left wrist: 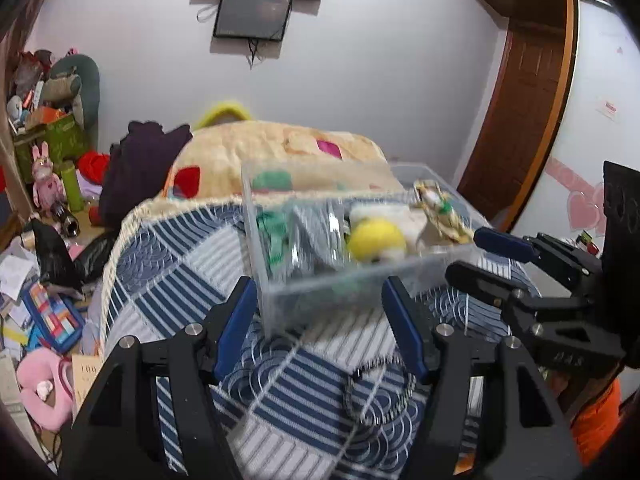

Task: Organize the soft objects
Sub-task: 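Drop the silver glove from the left tool while the right tool drops the doll into the box, then grasp the beaded bracelet with the left tool and lift it over the box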

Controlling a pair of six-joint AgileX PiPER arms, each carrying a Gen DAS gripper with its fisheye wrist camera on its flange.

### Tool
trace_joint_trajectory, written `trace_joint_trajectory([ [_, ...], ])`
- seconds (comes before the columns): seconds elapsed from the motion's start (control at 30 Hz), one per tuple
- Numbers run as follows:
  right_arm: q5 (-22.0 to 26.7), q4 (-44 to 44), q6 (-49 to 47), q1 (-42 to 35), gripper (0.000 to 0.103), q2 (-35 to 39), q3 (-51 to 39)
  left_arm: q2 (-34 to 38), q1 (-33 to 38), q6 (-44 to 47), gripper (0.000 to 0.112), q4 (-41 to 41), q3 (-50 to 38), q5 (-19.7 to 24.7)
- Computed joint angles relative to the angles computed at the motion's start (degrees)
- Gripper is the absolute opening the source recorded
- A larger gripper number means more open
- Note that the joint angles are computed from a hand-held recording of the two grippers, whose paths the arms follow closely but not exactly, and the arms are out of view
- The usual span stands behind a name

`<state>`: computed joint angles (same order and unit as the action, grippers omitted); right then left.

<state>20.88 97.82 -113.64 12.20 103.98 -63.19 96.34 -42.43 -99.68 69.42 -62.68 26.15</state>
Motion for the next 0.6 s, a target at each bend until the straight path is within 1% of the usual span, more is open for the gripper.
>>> trace_joint_trajectory([
  [0.1, -0.1, -0.3, -0.4, -0.3, 0.059, 0.4, 1.5, 1.0, -0.5, 1.6, 0.065, -2.2, 1.3, -1.6],
  [0.17, -0.9, 1.7, -3.3, -0.3, 0.059, 0.6, 2.9, 2.2, -0.7, 3.8, 0.064, -4.4, 1.4, -2.9],
  [0.23, -1.1, 2.0, -3.8, -0.6, 0.059, 1.0, 3.9, 3.9, -1.4, 5.5, 0.061, -6.4, 1.4, -3.7],
  [0.3, -0.5, 0.2, -1.6, -1.0, 0.059, 1.4, 4.2, 5.1, -1.4, 7.6, 0.052, -8.8, 1.3, -4.9],
  [0.33, 0.1, -0.7, -0.4, -1.3, 0.059, 2.0, 4.1, 5.8, -1.4, 10.0, 0.049, -11.3, 1.1, -5.7],
  [0.37, 0.1, -0.9, 0.1, -1.2, 0.059, 1.9, 4.4, 6.6, -1.4, 12.0, 0.043, -13.5, 0.8, -6.2],
  [0.4, 0.2, -1.3, 0.7, -1.2, 0.059, 2.3, 4.3, 7.2, -1.5, 11.7, 0.038, -13.5, 0.8, -6.5],
  [0.47, 0.4, -1.0, 0.5, -1.2, 0.059, 2.2, 5.0, 7.8, -3.1, 5.3, 0.034, -7.3, 1.4, -4.8],
  [0.5, 0.6, -1.0, 0.5, -1.3, 0.059, 2.3, 5.1, 8.0, -3.8, 3.6, 0.03, -5.4, 1.5, -3.9],
  [0.53, 0.8, -1.0, 0.7, -1.4, 0.059, 2.3, 5.2, 7.9, -4.2, 0.7, 0.026, -2.7, 2.1, -4.0],
  [0.6, 1.2, -0.2, 0.0, -1.5, 0.059, 2.0, 5.8, 7.8, -4.4, -2.9, 0.008, 0.6, 2.9, -4.6],
])
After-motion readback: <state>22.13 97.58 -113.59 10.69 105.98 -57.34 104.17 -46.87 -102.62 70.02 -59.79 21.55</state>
